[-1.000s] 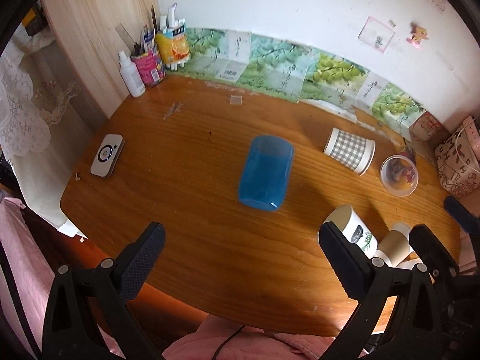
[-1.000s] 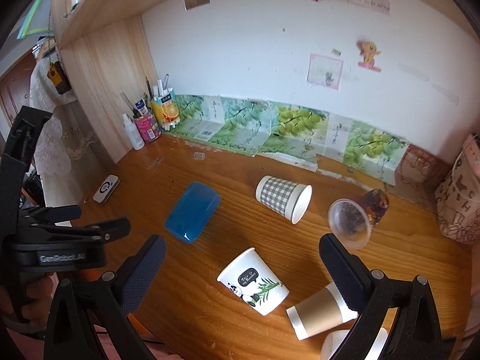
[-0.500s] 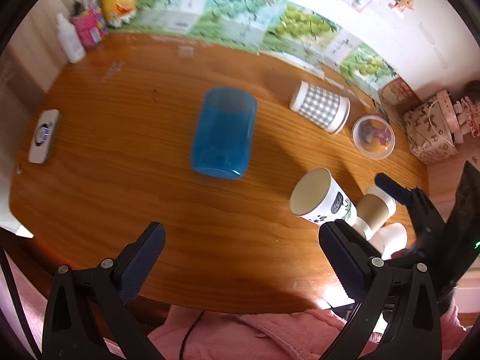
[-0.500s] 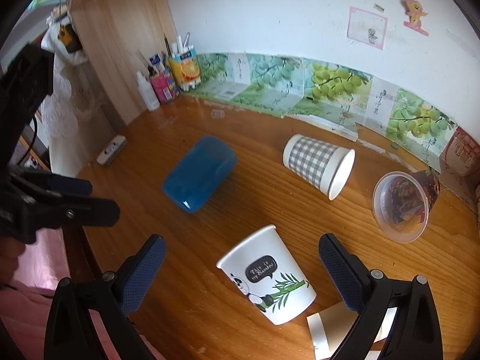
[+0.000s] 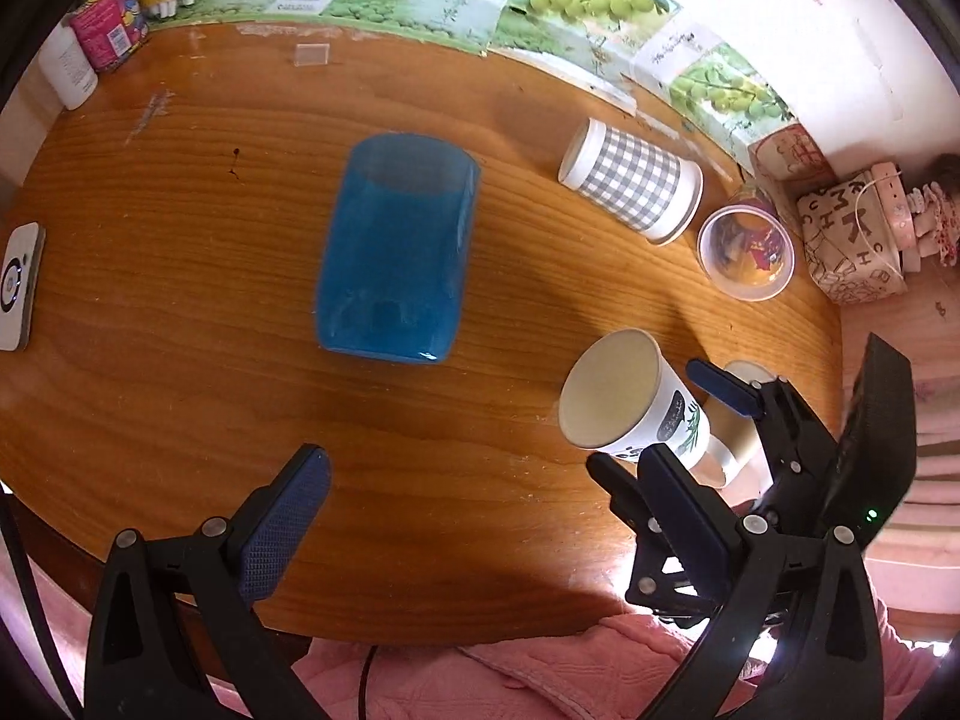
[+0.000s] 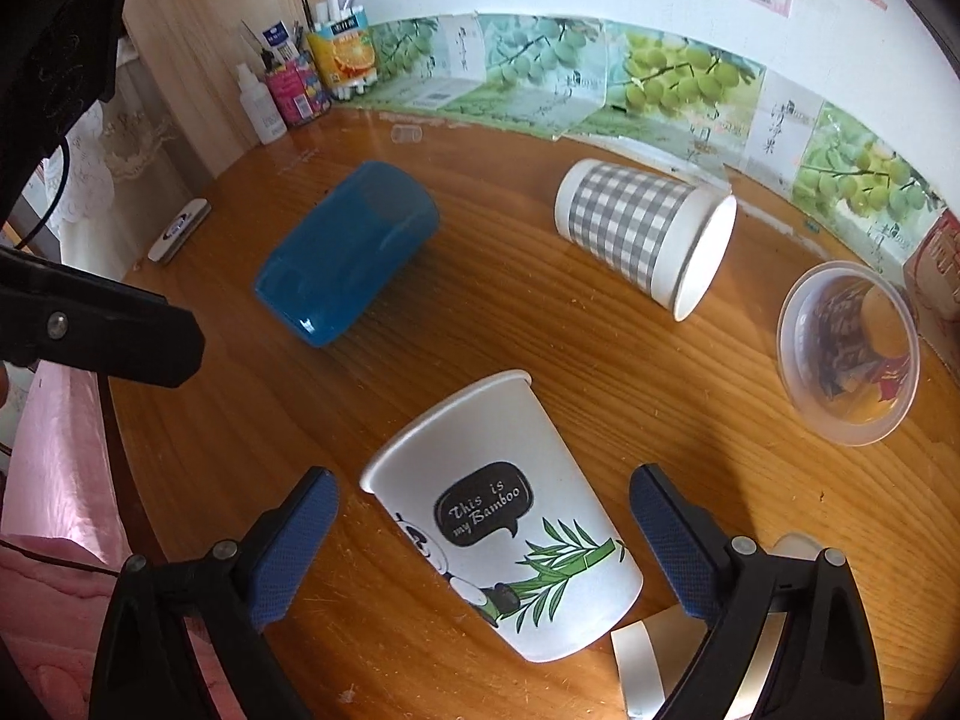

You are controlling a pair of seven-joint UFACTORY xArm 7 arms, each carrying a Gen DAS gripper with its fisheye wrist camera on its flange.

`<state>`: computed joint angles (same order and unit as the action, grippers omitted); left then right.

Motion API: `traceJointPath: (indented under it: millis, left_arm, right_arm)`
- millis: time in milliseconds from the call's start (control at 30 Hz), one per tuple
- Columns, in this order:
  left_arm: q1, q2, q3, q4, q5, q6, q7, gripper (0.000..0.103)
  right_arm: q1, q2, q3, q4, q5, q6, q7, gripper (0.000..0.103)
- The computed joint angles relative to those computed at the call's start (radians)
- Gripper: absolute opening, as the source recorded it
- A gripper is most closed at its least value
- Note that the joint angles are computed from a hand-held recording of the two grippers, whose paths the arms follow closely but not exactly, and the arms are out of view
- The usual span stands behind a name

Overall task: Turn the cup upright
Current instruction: 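Close the right tool's fingers around the panda-print cup's body, then lift the panda-print cup with the right tool and rotate it rim-up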

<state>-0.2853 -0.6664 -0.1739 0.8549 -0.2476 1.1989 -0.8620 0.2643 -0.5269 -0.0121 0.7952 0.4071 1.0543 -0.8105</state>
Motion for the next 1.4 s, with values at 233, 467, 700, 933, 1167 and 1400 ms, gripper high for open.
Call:
traceJointPath:
  millis: [233,467,700,933,1167,1400]
  left_arm:
    - [-0.01,0.015,0.026,-0.002,-0.021,0.005,0.05,0.102]
    - [-0.011,0.024,0.049,-0.004,-0.041,0.007,0.124,0.102]
    - [-0.013,0.03,0.067,0.0,-0.062,0.008,0.224,0.102]
    - [-0.022,0.031,0.073,0.003,-0.086,0.011,0.324,0.102]
    - [-0.034,0.026,0.055,0.011,-0.097,0.03,0.37,0.102]
    - [-0.052,0.038,0.033,0.032,-0.1,0.044,0.39,0.102]
  right_arm:
    - [-0.005,0.035,0.016,0.009,-0.028,0.018,0.014,0.09]
    - [-0.015,0.047,0.027,0.017,-0.019,0.029,0.092,0.089]
    - [-0.04,0.044,0.046,0.028,-0.024,0.066,0.306,0.089]
    - [-0.063,-0.025,0.034,-0.018,-0.017,0.082,0.493,0.089]
    - [-0.1,-0.09,-0.012,-0.056,0.024,0.16,0.673,0.089]
    - [-0.161,-0.171,-0.058,-0.109,0.049,0.237,0.815,0.089]
